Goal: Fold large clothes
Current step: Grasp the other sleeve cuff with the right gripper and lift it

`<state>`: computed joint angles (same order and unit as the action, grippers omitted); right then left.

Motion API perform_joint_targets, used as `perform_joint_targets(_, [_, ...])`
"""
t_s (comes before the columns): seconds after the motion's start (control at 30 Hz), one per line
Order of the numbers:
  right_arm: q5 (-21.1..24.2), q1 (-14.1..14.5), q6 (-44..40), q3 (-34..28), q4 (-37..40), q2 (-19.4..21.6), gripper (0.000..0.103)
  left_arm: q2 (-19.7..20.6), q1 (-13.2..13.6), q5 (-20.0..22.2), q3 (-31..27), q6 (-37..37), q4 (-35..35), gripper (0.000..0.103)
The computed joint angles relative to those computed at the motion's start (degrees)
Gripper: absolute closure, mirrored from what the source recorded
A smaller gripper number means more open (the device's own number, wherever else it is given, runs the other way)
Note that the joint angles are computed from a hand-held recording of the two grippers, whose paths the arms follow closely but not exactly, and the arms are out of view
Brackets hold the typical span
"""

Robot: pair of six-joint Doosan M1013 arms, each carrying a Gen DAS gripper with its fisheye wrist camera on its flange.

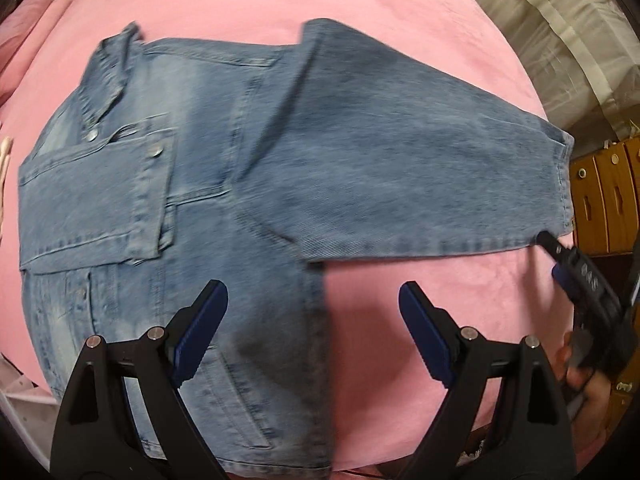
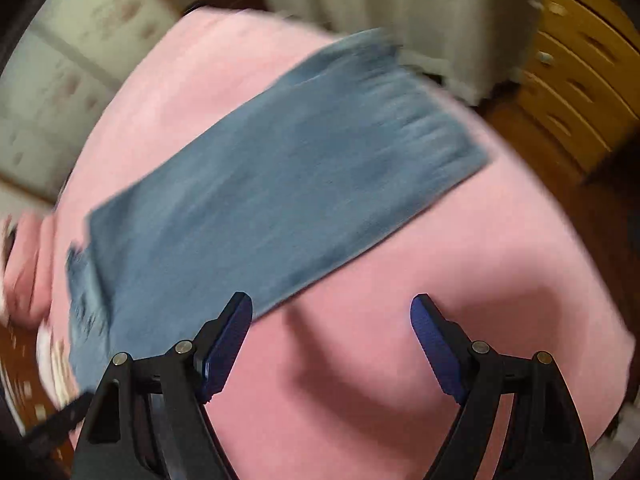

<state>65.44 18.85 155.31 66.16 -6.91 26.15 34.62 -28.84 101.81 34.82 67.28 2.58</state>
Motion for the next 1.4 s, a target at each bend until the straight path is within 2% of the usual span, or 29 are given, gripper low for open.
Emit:
perform_joint_targets(0.2, [-4.3,-4.1,1.4,3.1,-2.0,-0.7,0.03,3.3,-0.9,2.4,-5.0,1.6,0.0,0.017])
perform_joint_targets(0.4, [-3.9,-5.2,1.2,2.0,-3.8,0.5,0.043,4.6,-1.3,3.7,-6.9,2.5,0.6,0.017])
perform_joint_targets(0.63, [-4.4,-4.0,5.4,3.1,-5.8,0.0,0.069,4.2,-1.2,3.3,-6.0,2.5,0.4,0.017])
perform_joint_targets(0.83, [-3.0,-3.1,3.4,3.1,-7.4,-0.9,0.08,3.2,-1.2,2.4,-4.6,2.2,-0.5,0.017])
perform_joint_targets(0.93, [-1.8,-2.6,2.7,1.8,-8.8,-0.6,0.084,2.5,-1.2,1.5,-3.6,2.1,-1.1,0.017])
perform_joint_targets(1.17, [2.7,-0.3,2.0,-2.9,-13.9,0.4,0.086,0.0,-0.4,-1.2,-0.4,1.6,-2.1,0.017])
perform_joint_targets(1.4, [5.9,3.1,0.5,-10.9,-18.0,2.1,0.086,-4.5,2.7,-5.6,5.3,0.3,-2.6,0.017])
